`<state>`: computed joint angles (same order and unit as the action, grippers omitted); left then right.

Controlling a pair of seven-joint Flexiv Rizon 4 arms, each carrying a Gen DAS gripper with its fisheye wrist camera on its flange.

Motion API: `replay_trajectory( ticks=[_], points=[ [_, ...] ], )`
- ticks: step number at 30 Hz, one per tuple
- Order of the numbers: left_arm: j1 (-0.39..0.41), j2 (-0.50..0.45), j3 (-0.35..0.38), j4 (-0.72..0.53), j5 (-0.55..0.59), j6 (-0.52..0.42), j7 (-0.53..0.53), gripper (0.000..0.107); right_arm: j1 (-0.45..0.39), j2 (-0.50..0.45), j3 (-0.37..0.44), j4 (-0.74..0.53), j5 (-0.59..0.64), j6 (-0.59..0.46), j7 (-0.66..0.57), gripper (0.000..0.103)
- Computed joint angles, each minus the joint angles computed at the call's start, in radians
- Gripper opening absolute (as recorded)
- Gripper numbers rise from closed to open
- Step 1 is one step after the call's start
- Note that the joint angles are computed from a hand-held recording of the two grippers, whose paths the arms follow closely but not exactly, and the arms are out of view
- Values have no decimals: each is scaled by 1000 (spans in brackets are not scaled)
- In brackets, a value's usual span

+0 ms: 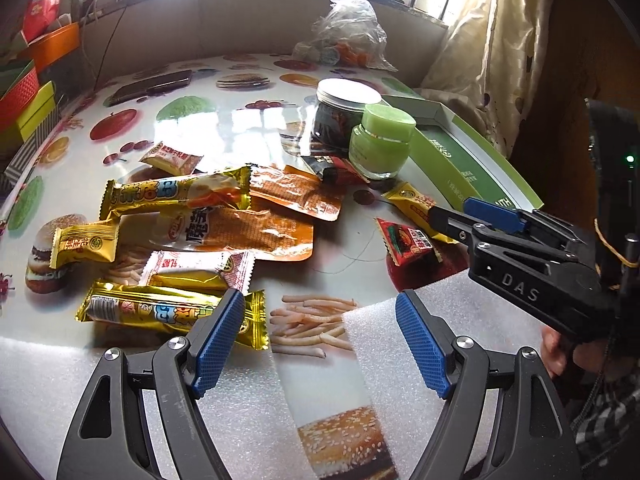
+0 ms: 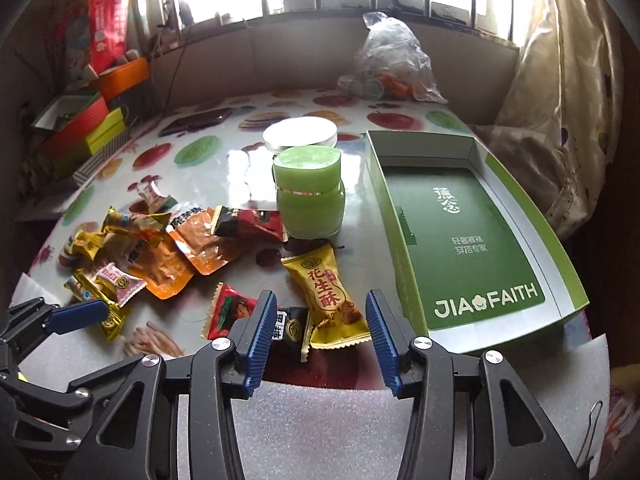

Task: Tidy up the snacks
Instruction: 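Grasp the yellow peanut candy with the right gripper while the left gripper grasps the red plum candy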

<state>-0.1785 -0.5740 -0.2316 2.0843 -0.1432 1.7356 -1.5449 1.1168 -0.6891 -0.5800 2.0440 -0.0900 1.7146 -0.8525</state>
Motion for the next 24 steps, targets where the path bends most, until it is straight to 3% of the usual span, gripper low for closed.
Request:
replay_trajectory(
  ticks=[7,9,11,13,18,24],
  points=[
    [176,-12,-175,30,43,20,21,78,-155,0,147,-80,-94,-97,15,36],
    [184,-10,-181,28,49,18,22,78,-162,-2,150,-84,-127,-112,28,34],
    [181,-8,-176,21,51,3,29,78,-155,-4,135,-77,-153,-103,48,20],
    [183,-9,-179,12,51,-10,40,78,-168,1,146,-70,-166,-79,58,20],
    [181,-16,-192,-15,47,-31,82,78,-108,10,80,-27,-118,10,59,20],
    [138,-42,-177,-83,39,-80,172,78,24,42,-43,46,18,72,19,20]
  ],
)
